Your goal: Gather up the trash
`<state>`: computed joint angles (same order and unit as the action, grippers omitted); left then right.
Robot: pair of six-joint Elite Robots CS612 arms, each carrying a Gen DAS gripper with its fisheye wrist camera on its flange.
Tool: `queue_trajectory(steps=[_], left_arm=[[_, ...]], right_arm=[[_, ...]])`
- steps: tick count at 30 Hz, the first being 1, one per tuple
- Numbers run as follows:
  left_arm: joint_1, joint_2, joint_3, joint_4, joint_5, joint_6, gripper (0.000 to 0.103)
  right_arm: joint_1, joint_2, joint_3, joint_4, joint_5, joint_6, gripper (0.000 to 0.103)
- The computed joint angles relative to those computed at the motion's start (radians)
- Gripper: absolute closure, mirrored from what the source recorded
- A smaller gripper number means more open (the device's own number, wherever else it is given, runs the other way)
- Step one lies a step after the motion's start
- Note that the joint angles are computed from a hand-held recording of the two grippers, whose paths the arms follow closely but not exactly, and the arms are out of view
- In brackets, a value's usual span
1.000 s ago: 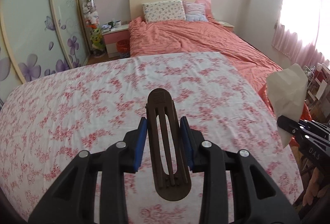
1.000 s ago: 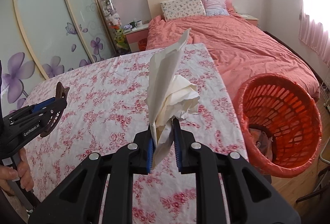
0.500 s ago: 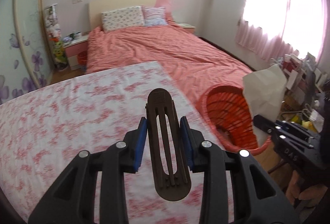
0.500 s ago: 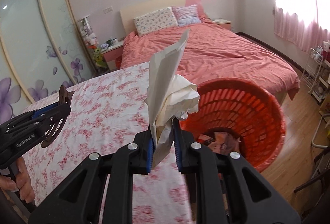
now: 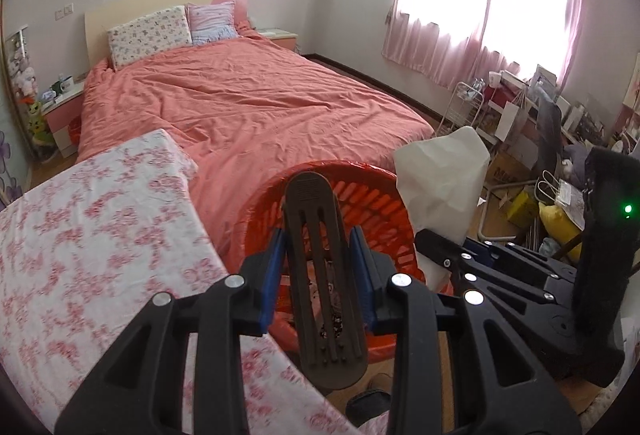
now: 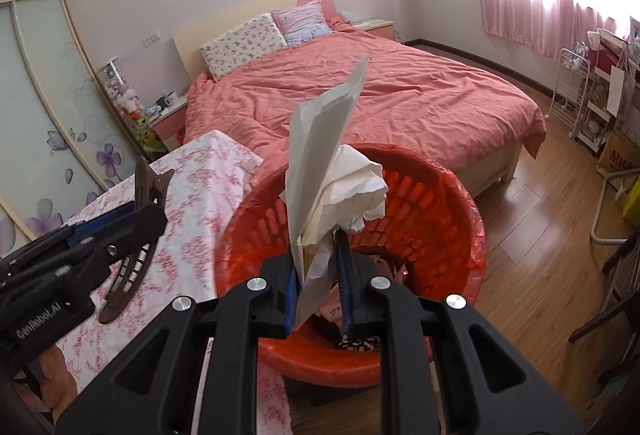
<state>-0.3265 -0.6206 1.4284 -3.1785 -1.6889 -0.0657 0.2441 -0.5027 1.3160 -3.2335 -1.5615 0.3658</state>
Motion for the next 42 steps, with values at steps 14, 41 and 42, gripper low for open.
queue_trajectory(steps=[14,41,42], left_arm=[[0.009,0.029,-0.020,0.017,0.153,-0.038,0.044],[-0.016,-0.200,0.595,-0.642,0.583,-0.092,0.004],[-0.020,-0.200,0.607,-0.655,0.598,-0.101,0.004]], right_arm=[[0.008,-0.003,0.027,-0.024,-0.084,0.023,0.030],[0.212,-0.100,0.263,-0.445,-0.597,-0.110,0.002],[0.220,-0.098,0.265,-0.449,-0.611,-0.113,0.002]])
